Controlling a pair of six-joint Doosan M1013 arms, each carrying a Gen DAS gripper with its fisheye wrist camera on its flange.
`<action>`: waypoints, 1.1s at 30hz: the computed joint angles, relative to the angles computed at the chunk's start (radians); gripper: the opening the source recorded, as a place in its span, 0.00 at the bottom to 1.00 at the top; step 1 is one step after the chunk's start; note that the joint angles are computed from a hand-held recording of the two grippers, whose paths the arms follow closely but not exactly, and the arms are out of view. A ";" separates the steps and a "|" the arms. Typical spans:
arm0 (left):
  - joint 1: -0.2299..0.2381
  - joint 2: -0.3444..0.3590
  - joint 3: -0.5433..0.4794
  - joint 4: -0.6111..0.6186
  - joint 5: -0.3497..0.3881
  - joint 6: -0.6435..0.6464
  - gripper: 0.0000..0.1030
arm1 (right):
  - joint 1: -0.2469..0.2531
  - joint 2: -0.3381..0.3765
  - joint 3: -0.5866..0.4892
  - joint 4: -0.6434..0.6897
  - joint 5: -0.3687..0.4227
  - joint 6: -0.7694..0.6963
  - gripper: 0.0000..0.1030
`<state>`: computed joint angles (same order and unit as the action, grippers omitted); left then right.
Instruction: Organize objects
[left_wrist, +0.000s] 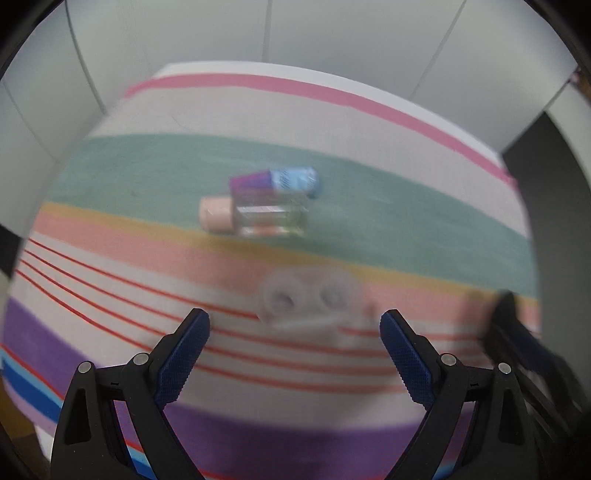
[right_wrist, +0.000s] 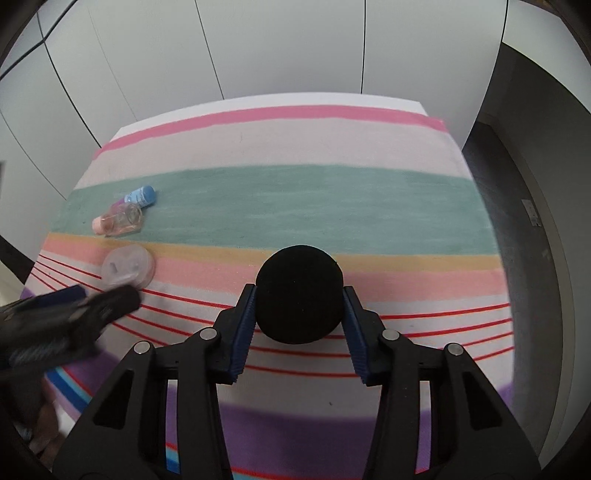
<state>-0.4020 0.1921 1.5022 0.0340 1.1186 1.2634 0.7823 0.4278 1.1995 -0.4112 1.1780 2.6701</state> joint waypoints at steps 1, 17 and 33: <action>-0.012 0.007 -0.004 0.047 0.012 -0.031 0.82 | 0.002 0.001 -0.005 -0.003 0.002 -0.003 0.45; -0.007 -0.067 -0.001 0.121 -0.070 0.074 0.56 | 0.029 -0.008 -0.081 -0.031 0.111 -0.049 0.45; 0.038 -0.181 -0.170 0.181 -0.022 0.130 0.56 | 0.117 0.063 -0.449 -0.233 0.357 -0.186 0.45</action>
